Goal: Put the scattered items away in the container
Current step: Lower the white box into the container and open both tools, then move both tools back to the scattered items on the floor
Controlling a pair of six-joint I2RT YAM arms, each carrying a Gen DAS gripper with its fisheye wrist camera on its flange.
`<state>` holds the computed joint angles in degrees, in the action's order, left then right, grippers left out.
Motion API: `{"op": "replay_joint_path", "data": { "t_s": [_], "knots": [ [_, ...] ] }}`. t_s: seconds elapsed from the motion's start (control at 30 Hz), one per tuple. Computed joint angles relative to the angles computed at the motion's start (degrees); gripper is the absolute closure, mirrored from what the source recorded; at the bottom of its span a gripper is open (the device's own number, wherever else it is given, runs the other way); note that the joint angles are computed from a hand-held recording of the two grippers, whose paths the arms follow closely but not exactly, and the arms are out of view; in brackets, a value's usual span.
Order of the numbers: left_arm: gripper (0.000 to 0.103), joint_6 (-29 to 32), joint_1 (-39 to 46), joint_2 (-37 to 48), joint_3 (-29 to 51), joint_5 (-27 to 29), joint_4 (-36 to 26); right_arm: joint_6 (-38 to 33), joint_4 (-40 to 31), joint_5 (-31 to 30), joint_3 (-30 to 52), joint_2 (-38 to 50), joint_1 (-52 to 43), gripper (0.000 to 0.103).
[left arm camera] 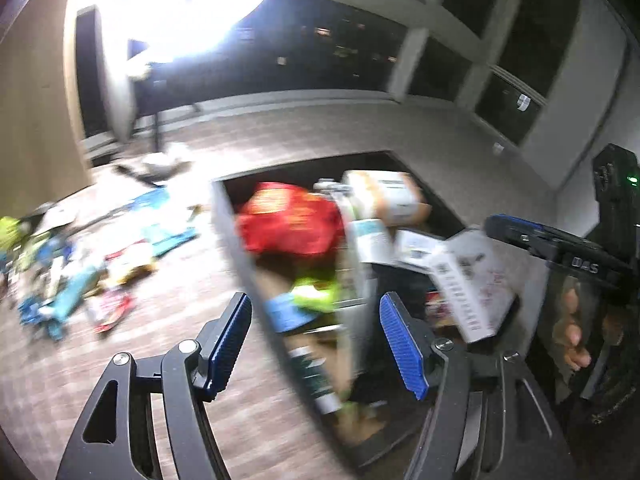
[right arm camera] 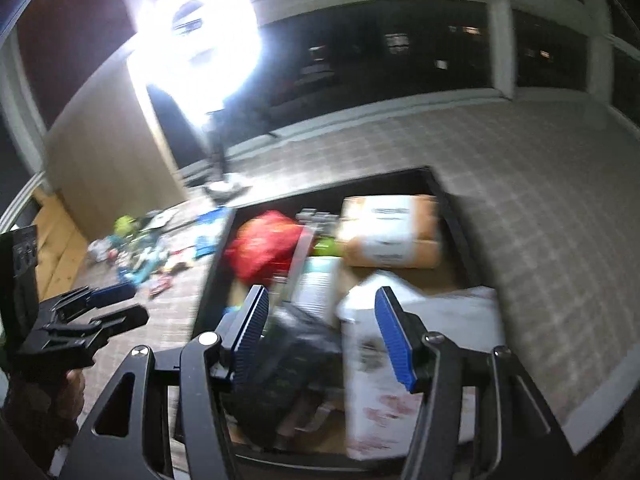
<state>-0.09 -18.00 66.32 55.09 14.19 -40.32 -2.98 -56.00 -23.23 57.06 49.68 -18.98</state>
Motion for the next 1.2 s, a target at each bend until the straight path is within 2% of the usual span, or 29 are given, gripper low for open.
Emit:
{"op": "replay_joint_path", "data": {
  "t_s": [0.13,0.17,0.23,0.4,0.57,0.7,0.9,1.0,1.1,1.2],
  "knots": [
    [0.039,7.4,14.3,-1.3,-0.4,3.8,-2.7,8.5,5.2,8.0,0.2,2.3,16.4,0.045],
    [0.039,9.6,18.3,-0.9,0.2,5.0,-3.5,10.4,6.5,10.0,0.5,3.4,20.1,0.041],
    [0.039,13.7,25.9,0.5,1.6,7.2,-4.8,14.0,9.1,14.0,1.5,6.4,27.2,0.039],
    [0.039,24.1,42.5,7.5,8.7,11.1,-6.8,19.4,14.5,21.3,6.8,16.5,40.6,0.039],
    [0.039,31.8,52.7,19.1,19.7,15.5,-10.1,22.1,17.6,23.3,17.2,30.8,48.2,0.039],
    [0.039,38.3,54.8,25.3,24.0,16.3,-11.0,22.6,16.9,22.2,26.8,43.4,51.5,0.038],
    [0.037,42.0,52.9,29.4,22.4,16.8,-8.0,21.2,16.3,24.4,36.4,57.8,54.8,0.038],
    [0.036,43.1,50.9,31.2,20.4,16.9,-5.1,19.5,14.7,23.2,40.8,63.5,54.5,0.038],
    [0.036,44.0,48.6,33.7,19.7,14.6,-2.0,17.4,14.1,20.8,42.8,65.4,53.4,0.038],
    [0.037,44.7,47.9,36.9,22.1,13.7,-2.2,13.4,10.6,20.7,47.2,67.7,52.3,0.038]
  ]
}}
